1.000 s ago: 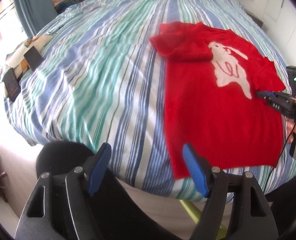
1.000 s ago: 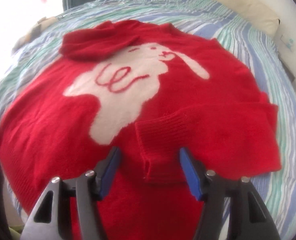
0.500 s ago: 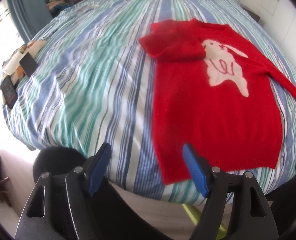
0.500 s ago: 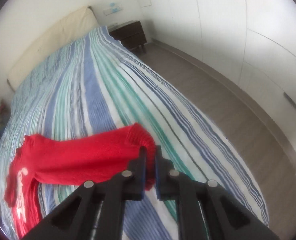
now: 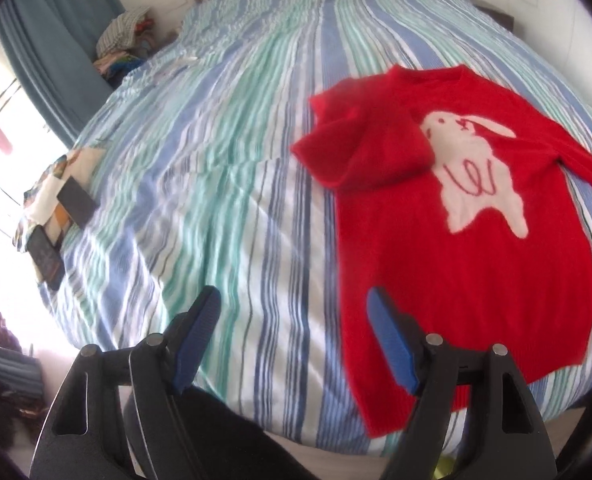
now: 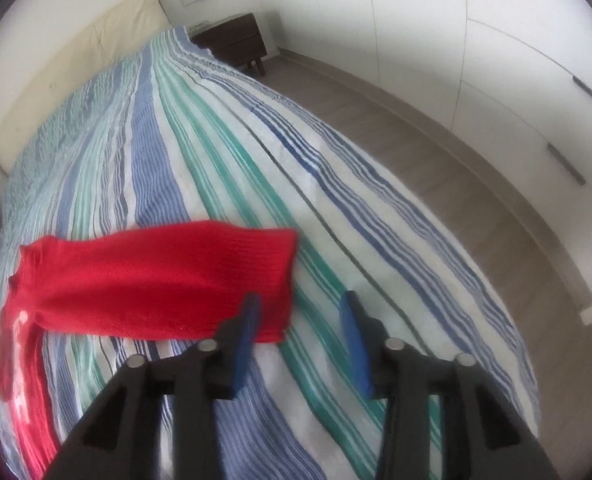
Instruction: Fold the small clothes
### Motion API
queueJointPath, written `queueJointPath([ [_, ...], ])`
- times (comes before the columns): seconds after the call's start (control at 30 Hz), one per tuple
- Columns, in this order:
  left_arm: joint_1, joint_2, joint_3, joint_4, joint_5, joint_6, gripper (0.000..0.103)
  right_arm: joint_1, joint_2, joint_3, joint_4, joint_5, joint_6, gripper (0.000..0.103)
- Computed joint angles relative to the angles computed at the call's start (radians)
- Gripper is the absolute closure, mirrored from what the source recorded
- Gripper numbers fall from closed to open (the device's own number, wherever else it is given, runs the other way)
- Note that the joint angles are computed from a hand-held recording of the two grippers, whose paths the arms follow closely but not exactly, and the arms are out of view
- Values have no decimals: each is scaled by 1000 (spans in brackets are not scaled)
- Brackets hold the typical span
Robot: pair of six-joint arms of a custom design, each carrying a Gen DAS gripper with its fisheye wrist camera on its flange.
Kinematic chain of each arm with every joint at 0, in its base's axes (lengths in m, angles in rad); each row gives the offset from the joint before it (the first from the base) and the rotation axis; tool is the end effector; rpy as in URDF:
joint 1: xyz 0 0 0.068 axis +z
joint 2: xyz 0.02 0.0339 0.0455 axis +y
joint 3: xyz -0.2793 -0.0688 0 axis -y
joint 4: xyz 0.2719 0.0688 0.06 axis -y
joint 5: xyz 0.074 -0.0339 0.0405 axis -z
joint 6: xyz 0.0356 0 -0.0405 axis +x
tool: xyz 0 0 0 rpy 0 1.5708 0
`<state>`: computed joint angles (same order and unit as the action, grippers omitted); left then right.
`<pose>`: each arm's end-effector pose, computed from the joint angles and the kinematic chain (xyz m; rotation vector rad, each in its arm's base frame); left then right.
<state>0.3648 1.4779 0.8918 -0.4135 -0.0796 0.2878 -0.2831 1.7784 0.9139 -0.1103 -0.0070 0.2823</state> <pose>0.2914 0.1143 0.1991 -0.1307 2.6013 0.3434 0.3469 -0.1007 0.1282 0.7075 2.4453 0.0086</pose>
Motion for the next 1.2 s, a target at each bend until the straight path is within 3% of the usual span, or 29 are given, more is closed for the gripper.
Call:
queueJointPath([
  [0.13, 5, 149, 178, 17, 150, -66, 19, 60, -273, -186, 45, 33, -60, 37],
  [0.27, -104, 397, 422, -47, 213, 45, 20, 213, -410, -309, 58, 20, -21, 33],
  [0.37, -164, 620, 688, -144, 182, 62, 29, 362, -378, -348, 92, 11, 53, 33],
  [0.5, -208, 911, 1092, -354, 132, 44, 40, 534, -311, -390, 160, 40, 106, 33],
  [0.7, -258, 1160, 1375, -463, -34, 89, 37, 636, -237, -362, 194, 79, 75, 33],
  [0.73, -255, 1164, 1369, -453, -19, 74, 37, 637, -226, -356, 190, 75, 73, 33],
  [0.77, -249, 1147, 1337, -428, 13, 54, 47, 637, -214, -352, 188, 71, 71, 33],
  [0.8, -240, 1128, 1316, -426, 65, 31, 86, 636, -208, -349, 185, 71, 73, 33],
  [0.83, -234, 1113, 1309, -444, 102, 12, 96, 632, -204, -348, 185, 70, 75, 33],
  [0.97, -190, 885, 1054, -309, 191, 5, 97, 595, -213, -354, 194, 63, 94, 33],
  [1.03, -115, 770, 972, -274, 273, -59, 97, 582, -217, -356, 194, 59, 106, 33],
  [1.13, 43, 662, 925, -229, 338, -200, 97, 579, -233, -365, 201, 58, 111, 33],
  [1.2, 158, 647, 934, -202, 319, -274, 97, 590, -248, -372, 206, 71, 108, 33],
])
